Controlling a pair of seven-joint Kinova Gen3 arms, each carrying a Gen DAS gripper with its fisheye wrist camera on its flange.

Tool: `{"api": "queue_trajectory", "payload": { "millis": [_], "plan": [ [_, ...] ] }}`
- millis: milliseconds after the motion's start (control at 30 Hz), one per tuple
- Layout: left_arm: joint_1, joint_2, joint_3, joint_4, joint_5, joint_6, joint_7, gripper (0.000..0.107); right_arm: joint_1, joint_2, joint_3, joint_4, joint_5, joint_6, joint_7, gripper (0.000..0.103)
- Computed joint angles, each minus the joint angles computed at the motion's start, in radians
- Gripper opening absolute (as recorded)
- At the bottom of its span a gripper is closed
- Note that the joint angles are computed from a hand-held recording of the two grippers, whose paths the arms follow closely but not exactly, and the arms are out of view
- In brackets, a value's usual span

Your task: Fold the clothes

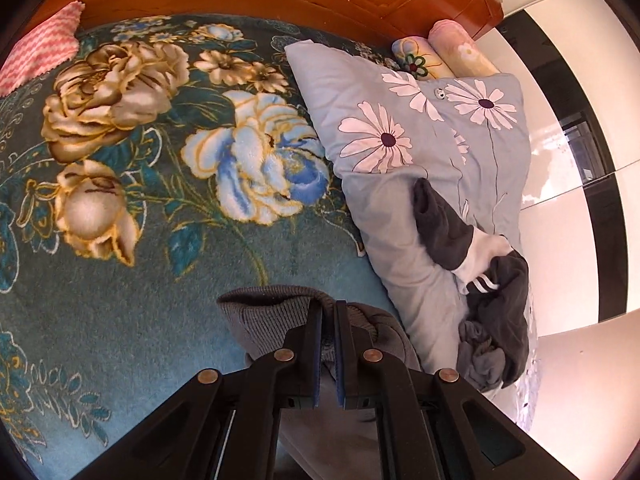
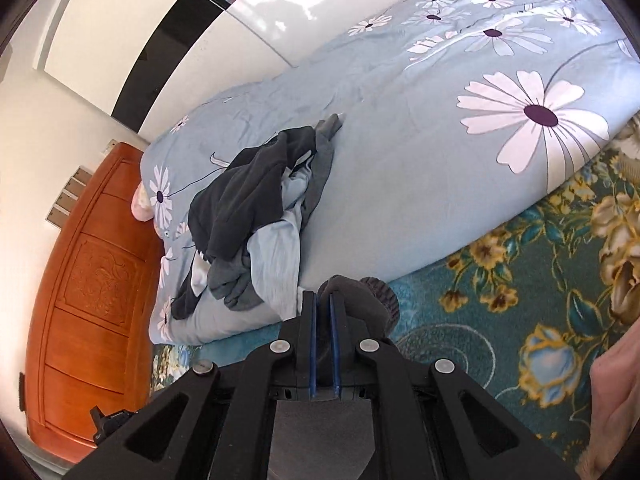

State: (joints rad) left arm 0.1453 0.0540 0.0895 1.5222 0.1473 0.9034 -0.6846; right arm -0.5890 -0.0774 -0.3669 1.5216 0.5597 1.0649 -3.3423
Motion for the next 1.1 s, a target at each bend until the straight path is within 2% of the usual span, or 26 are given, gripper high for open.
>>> {"api": "queue_trajectory", "payload": {
  "millis": [67, 100, 167, 300, 367, 433, 467, 600, 700, 800, 900, 967, 1033, 1100],
  "plan": [
    [0.015, 0.04, -0.004, -0.033, -0.034, -0.002, -0.009, 0.005, -0.02, 0.036, 0.022, -0.037, 0.051, 0.046, 0.008, 0.003],
    [0.006, 0.062, 0.007, -0.051, -0.033, 0.009, -0.037, 0.005, -0.009, 0.053, 0.007, -0.055, 0.086, 0.077, 0.009, 0.002],
    [0.0, 0.099, 0.011, -0.075, -0.009, 0.031, -0.09, 0.006, -0.02, 0.076, 0.033, -0.075, 0.106, 0.111, 0.022, 0.001],
    [-0.02, 0.096, 0.018, -0.017, 0.101, -0.01, -0.187, 0.009, -0.009, 0.078, 0.086, -0.048, 0.009, 0.061, 0.066, 0.001],
    [-0.033, 0.075, 0.022, 0.02, 0.172, -0.019, -0.238, 0.016, -0.015, 0.066, 0.084, -0.016, -0.012, 0.03, 0.073, 0.001],
    [-0.035, 0.039, 0.023, 0.059, 0.216, -0.017, -0.276, 0.04, -0.019, 0.054, 0.075, 0.01, -0.044, -0.004, 0.092, 0.001],
    [-0.03, 0.015, 0.024, 0.082, 0.226, -0.017, -0.289, 0.044, -0.026, 0.052, 0.066, 0.014, -0.055, -0.003, 0.104, 0.001],
    [0.026, -0.127, 0.045, 0.212, 0.175, -0.019, -0.251, 0.061, -0.068, 0.032, 0.017, 0.032, -0.073, 0.009, 0.122, 0.001],
    [0.069, -0.202, 0.095, 0.301, 0.131, 0.019, -0.16, 0.062, -0.113, 0.011, -0.04, 0.044, -0.064, 0.061, 0.097, 0.001],
    [0.128, -0.249, 0.102, 0.417, 0.211, -0.019, -0.123, 0.062, -0.16, -0.009, -0.103, 0.064, -0.067, 0.123, 0.018, 0.003],
    [0.164, -0.265, 0.109, 0.515, 0.312, -0.101, -0.092, 0.062, -0.208, -0.014, -0.154, 0.067, -0.089, 0.176, -0.031, 0.008],
    [0.193, -0.266, 0.106, 0.56, 0.359, -0.172, -0.075, 0.062, -0.244, -0.009, -0.18, 0.06, -0.108, 0.205, -0.045, 0.018],
    [0.188, -0.254, 0.133, 0.557, 0.342, -0.206, -0.038, 0.06, -0.284, 0.004, -0.207, 0.045, -0.102, 0.247, -0.067, 0.026],
    [0.198, -0.241, 0.138, 0.548, 0.327, -0.236, -0.018, 0.058, -0.319, 0.009, -0.213, 0.037, -0.104, 0.268, -0.079, 0.027]
  ]
}}
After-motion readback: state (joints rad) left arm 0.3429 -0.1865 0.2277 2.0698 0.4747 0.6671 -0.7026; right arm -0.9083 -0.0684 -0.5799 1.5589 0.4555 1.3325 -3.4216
